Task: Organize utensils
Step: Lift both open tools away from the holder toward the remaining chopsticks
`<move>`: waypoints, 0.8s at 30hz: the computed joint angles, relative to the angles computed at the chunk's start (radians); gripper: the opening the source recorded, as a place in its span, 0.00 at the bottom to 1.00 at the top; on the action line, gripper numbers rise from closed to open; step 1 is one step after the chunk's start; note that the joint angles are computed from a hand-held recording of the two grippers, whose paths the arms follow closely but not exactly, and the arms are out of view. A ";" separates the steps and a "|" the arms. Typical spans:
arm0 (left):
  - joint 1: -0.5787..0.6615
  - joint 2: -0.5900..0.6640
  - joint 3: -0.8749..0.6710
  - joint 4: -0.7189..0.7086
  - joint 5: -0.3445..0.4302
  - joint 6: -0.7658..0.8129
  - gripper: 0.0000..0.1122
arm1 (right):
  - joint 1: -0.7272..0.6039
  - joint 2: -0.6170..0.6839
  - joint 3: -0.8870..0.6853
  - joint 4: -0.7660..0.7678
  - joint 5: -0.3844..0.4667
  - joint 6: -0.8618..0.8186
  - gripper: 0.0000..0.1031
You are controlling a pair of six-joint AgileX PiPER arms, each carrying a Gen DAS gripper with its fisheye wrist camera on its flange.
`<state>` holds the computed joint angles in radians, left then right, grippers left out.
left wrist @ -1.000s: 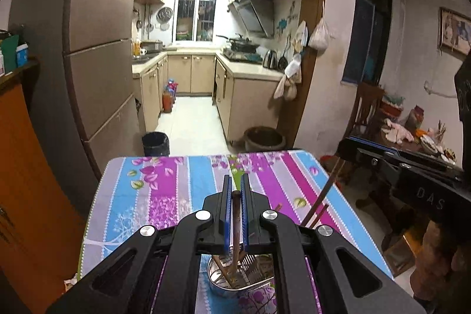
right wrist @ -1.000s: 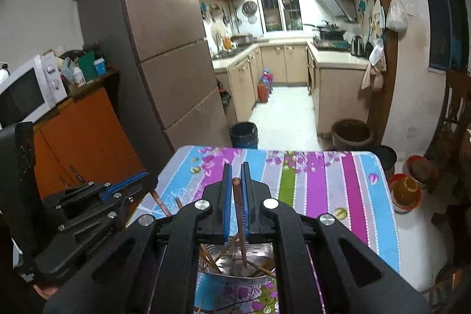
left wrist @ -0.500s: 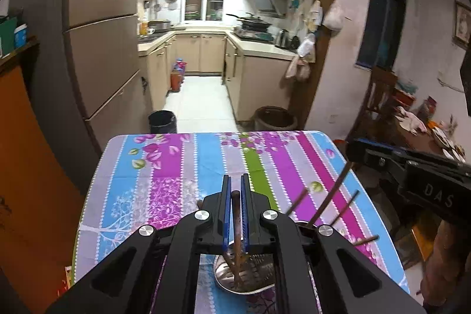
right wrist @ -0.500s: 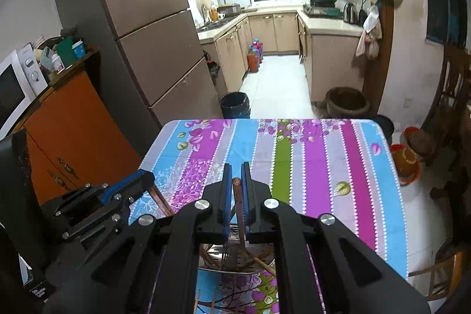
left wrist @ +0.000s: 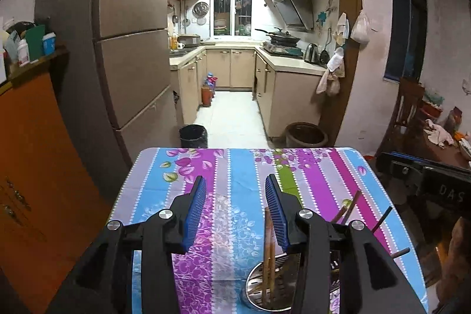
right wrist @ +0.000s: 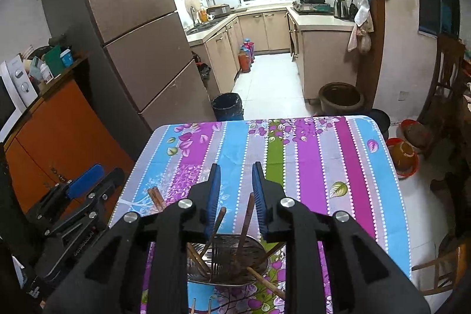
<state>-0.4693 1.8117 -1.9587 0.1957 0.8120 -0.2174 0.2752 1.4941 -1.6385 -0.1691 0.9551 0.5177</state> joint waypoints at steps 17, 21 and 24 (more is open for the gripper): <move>0.020 -0.366 0.602 0.090 -0.224 -0.087 0.44 | 0.083 -0.292 0.378 0.000 -0.085 0.014 0.21; 0.064 -0.460 0.748 -0.018 -0.258 -0.008 0.44 | 0.148 -0.398 0.526 -0.038 -0.108 0.083 0.21; 0.072 -0.534 0.859 -0.054 -0.277 0.021 0.44 | 0.236 -0.482 0.632 -0.096 -0.112 0.186 0.21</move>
